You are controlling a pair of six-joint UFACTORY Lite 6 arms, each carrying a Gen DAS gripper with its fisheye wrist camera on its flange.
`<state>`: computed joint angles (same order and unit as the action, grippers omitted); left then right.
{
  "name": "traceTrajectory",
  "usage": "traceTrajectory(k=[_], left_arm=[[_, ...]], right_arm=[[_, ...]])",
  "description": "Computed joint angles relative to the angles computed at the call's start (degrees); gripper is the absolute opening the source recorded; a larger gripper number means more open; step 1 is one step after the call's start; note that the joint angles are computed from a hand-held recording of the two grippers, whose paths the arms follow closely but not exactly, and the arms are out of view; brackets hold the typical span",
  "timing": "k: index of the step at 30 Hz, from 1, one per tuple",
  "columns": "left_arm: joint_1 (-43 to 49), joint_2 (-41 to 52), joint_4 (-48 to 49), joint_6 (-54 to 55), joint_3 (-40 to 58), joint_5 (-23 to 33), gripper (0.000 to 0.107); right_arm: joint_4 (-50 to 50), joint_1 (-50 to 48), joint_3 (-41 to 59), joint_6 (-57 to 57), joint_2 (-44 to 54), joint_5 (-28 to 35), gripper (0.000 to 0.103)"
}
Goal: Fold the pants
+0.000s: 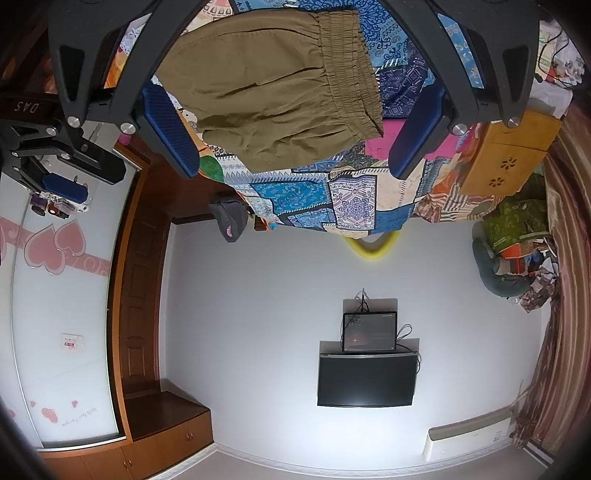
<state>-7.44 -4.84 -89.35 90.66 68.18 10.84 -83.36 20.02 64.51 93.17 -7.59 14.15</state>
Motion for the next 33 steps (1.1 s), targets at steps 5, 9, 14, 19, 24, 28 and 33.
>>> traceTrajectory(k=[5,9,14,19,24,28,33], left_arm=[[0.0,0.2,0.2,-0.1,0.2,0.0,0.103],[0.1,-0.2,-0.5,0.6,-0.1,0.1,0.103],[-0.2,-0.6,-2.9,3.4,-0.6,-0.6,0.103],[-0.4,-0.7,-5.4,6.3,-1.0,-0.9,0.103],[-0.4,-0.1,-6.1,6.8,-0.7,-0.9,0.103],[0.0,1.0,-6.3,6.9,-0.1,-0.5,0.103],[1.6,4.6,3.0,-2.6,3.4,2.7,0.103]], right_arm=[[0.7,-0.3,0.3,-0.9,0.3,-0.3,0.103],[0.2,0.0,0.2,-0.3,0.2,0.0,0.103],[-0.4,0.1,0.0,0.3,0.2,0.0,0.103],[-0.1,-0.2,0.0,-0.2,0.3,-0.3,0.103],[1.6,-0.4,1.0,-2.3,1.3,-0.4,0.103],[-0.1,-0.3,1.4,-0.9,2.3,-0.4,0.103],[-1.0,-1.4,2.5,-0.4,4.9,-0.9,0.103]])
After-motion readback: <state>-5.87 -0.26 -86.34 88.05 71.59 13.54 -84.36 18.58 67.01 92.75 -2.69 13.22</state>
